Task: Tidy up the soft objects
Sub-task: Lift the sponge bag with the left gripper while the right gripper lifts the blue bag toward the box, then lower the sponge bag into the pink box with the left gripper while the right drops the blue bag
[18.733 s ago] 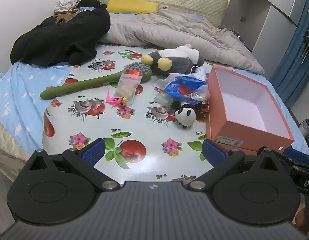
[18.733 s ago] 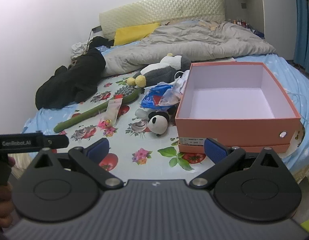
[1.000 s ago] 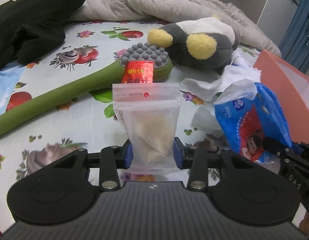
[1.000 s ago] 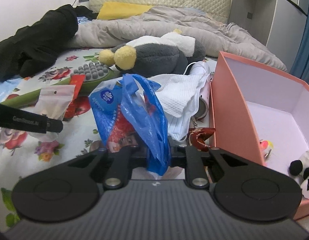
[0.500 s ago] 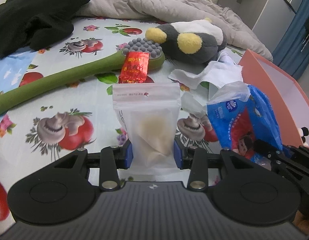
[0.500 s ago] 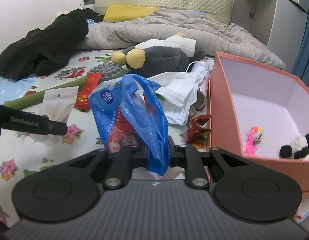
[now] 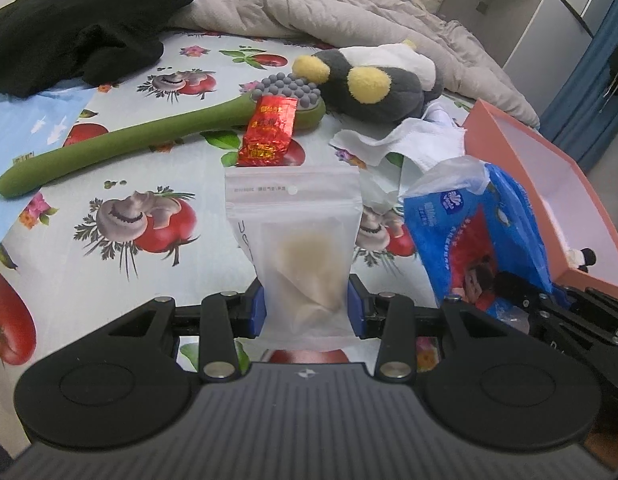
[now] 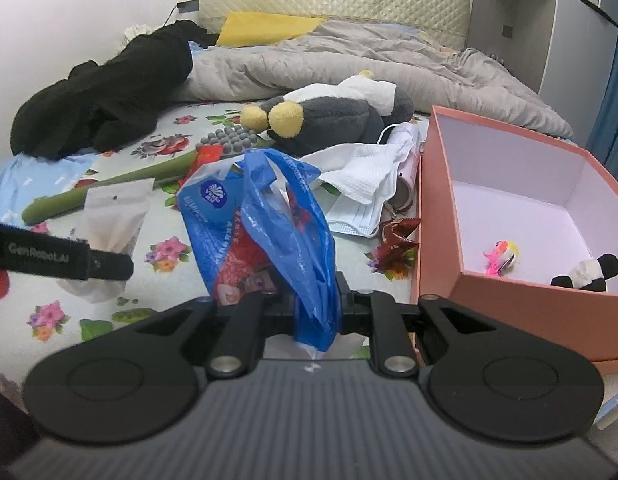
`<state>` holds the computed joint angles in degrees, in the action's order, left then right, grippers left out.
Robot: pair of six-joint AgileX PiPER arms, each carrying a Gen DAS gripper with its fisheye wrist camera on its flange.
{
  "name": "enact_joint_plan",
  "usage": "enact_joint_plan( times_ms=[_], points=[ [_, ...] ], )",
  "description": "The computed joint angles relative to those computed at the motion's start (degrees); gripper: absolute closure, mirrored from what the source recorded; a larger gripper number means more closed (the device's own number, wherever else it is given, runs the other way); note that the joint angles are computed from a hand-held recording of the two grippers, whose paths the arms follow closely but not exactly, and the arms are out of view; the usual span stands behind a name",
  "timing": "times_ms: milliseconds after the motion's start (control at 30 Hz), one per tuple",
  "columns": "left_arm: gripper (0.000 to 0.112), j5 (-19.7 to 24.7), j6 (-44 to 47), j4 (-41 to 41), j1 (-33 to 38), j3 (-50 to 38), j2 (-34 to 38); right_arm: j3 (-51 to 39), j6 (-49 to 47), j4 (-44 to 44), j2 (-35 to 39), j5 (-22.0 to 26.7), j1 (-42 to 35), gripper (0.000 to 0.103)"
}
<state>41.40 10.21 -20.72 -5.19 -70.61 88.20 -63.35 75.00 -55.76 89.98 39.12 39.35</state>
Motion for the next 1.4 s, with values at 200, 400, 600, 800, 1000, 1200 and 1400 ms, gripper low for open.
enact_joint_plan(
  times_ms=[200,400,600,800,1000,1200,1400],
  points=[
    [0.067,2.71,-4.83,3.45,-2.16,-2.99,-2.34,-0.82,-5.64,3.76,-3.07,0.98,-0.26,0.084],
    [0.067,5.66,-10.52,5.85,-5.16,-5.97,-4.66,-1.82,-11.45,8.02,-6.68,2.94,-0.78,0.084],
    [0.066,7.85,-15.73,8.23,-9.9,-8.88,-5.98,-1.69,-15.7,11.8,-12.0,5.56,-2.23,0.084],
    [0.066,9.54,-18.28,9.21,-16.42,-13.12,-4.8,-1.42,-19.02,14.71,-17.25,9.67,-4.5,0.084],
    [0.066,10.51,-20.4,10.42,-23.25,-18.29,-2.44,-0.27,-19.58,13.9,-22.58,14.54,-6.09,0.084],
    [0.066,11.62,-23.5,12.09,-29.26,-24.17,0.9,0.94,-21.82,13.65,-28.22,17.98,-9.0,0.084],
    [0.066,14.55,-24.57,13.53,-33.41,-34.16,8.17,1.03,-28.25,19.93,-29.86,14.62,-18.57,0.084]
  ],
)
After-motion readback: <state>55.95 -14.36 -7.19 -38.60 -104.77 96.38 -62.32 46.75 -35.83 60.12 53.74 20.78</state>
